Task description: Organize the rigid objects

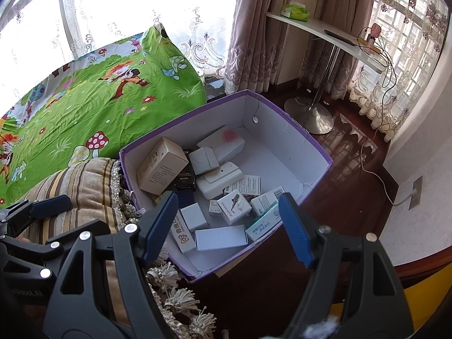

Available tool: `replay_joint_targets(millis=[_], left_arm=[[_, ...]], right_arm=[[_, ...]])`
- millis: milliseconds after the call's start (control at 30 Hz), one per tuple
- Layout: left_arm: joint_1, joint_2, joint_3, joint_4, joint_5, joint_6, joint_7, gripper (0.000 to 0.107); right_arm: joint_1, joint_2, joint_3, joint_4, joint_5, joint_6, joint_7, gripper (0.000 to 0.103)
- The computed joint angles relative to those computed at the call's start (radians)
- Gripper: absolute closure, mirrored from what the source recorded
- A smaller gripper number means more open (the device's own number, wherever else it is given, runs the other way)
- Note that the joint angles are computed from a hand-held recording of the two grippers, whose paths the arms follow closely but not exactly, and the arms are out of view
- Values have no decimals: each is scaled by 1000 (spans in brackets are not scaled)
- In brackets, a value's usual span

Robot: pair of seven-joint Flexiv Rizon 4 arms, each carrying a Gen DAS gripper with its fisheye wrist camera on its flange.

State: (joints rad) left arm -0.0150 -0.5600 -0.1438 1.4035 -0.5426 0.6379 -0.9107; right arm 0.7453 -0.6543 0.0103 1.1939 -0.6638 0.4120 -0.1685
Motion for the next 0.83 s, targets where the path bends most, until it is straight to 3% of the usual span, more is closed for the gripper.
replay_joint_targets(millis=[833], left_arm=[[-6,1,-4,4,10,15,16,10]], right_arm=[[-2,9,3,17,1,8,13,26]])
